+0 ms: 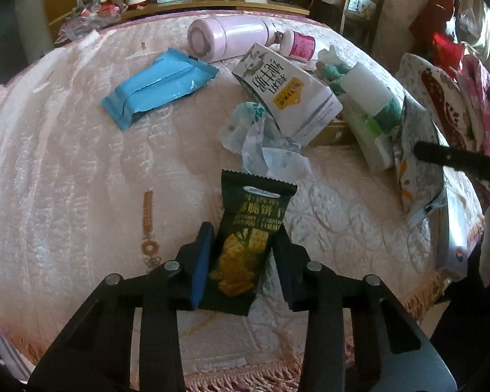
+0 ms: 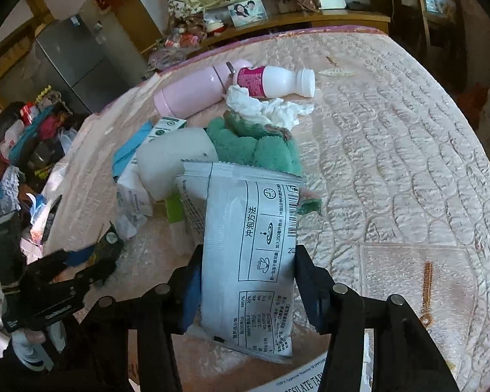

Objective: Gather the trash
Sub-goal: 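Carry both bags to the white bucket and open both tools to drop them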

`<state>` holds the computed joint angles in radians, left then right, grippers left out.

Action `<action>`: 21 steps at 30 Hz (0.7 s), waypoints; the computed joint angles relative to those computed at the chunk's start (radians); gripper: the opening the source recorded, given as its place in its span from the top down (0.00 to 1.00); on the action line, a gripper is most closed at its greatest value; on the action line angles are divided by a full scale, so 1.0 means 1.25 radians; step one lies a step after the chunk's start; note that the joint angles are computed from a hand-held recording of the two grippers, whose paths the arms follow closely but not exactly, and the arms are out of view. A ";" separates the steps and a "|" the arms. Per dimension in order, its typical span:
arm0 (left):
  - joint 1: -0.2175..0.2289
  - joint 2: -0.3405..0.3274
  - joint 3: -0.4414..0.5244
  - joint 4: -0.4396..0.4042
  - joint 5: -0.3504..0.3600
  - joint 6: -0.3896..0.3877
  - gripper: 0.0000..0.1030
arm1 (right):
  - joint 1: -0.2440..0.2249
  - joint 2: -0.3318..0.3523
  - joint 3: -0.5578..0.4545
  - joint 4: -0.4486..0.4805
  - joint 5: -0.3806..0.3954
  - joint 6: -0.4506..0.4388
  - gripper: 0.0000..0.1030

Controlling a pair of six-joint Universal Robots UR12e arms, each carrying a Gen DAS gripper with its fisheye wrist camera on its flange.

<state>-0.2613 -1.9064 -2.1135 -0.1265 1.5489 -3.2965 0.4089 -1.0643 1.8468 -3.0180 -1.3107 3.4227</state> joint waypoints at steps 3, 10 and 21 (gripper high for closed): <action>0.004 0.016 -0.005 -0.003 -0.029 0.001 0.82 | -0.008 -0.017 0.020 -0.045 0.009 0.008 0.53; -0.007 0.050 0.000 0.016 -0.094 0.002 0.82 | -0.033 -0.069 0.066 -0.120 -0.028 0.026 0.53; -0.098 -0.020 0.147 -0.038 -0.156 0.061 0.82 | -0.095 -0.149 0.147 -0.111 -0.130 0.047 0.53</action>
<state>-0.3835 -1.9309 -1.9302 -0.1735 1.3544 -3.2201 0.2896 -1.2508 2.0300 -3.1568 -1.4738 3.4816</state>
